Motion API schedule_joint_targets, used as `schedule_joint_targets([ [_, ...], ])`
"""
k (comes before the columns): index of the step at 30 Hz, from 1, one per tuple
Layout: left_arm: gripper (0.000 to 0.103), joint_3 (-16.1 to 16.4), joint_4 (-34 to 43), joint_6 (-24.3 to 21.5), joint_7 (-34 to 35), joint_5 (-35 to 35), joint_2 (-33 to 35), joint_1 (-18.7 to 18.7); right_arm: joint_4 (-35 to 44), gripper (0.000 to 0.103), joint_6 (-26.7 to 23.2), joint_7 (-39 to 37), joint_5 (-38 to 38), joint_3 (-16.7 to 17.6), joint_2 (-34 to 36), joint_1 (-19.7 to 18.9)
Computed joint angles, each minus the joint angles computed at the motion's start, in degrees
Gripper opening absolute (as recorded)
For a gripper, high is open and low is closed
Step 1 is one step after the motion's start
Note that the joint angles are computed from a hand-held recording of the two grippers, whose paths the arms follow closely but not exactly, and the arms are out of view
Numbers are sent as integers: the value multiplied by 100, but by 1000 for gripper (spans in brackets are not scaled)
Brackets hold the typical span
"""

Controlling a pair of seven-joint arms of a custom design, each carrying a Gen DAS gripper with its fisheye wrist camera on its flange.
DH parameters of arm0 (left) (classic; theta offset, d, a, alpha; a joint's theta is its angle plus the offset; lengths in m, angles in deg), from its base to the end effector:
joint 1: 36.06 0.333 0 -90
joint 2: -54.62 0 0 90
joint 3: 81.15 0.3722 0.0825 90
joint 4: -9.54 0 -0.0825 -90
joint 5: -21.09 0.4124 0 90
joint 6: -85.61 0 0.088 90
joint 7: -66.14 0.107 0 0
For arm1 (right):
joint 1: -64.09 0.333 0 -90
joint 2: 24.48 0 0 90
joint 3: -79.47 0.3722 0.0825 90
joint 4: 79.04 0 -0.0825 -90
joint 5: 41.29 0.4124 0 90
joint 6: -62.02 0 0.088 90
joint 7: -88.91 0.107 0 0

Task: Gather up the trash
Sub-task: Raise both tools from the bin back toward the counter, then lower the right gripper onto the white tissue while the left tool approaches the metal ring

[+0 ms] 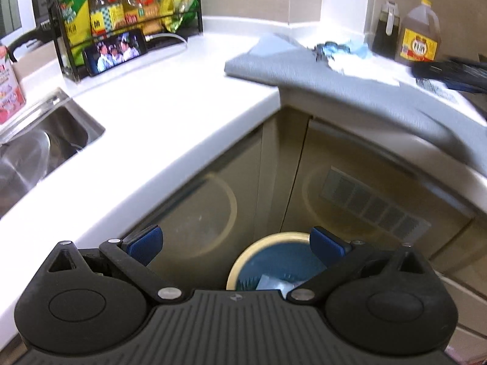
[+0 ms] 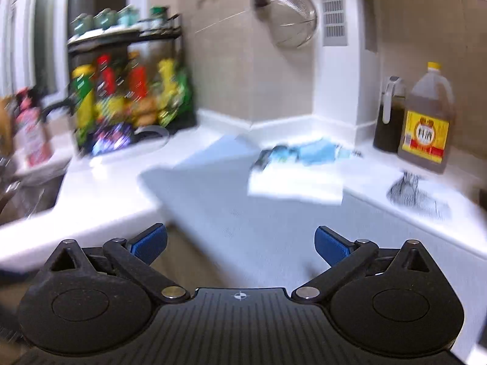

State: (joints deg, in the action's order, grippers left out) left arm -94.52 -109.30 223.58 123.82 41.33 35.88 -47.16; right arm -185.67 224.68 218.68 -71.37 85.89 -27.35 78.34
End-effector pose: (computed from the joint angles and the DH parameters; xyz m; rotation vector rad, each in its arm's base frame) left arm 0.4635 -0.2306 0.6857 -1.7191 1.8273 -0.6570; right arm 0.5697 0.2450 0.7038 -1.5949 1.4630 -0.7710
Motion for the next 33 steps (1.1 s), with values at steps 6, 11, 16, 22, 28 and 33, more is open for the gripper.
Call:
schedule_joint_targets([
  [6, 103, 6, 270, -201, -38, 3, 90, 36, 2174, 103, -1259, -256, 649, -466, 1662, 132],
  [11, 103, 6, 374, -441, -84, 22, 110, 67, 3679, 103, -2079, -920, 1406, -639, 2795, 198],
  [16, 103, 17, 610, -592, -65, 11, 287, 64, 4724, 103, -2652, -1571, 1609, -942, 3555, 403],
  [22, 103, -5, 1027, -477, 127, 40, 675, -1, 4014, 5, -1825, -1259, 1308, -1509, 3242, 724],
  [28, 103, -85, 1930, -230, 206, 356, 1386, -82, 3203, 2, -1345, -589, 1351, -1673, 2749, 602],
  [33, 103, -77, 3141, 51, -102, 1013, 2350, -306, 2185, 2, -825, 986, 2, -2272, 2070, 882],
])
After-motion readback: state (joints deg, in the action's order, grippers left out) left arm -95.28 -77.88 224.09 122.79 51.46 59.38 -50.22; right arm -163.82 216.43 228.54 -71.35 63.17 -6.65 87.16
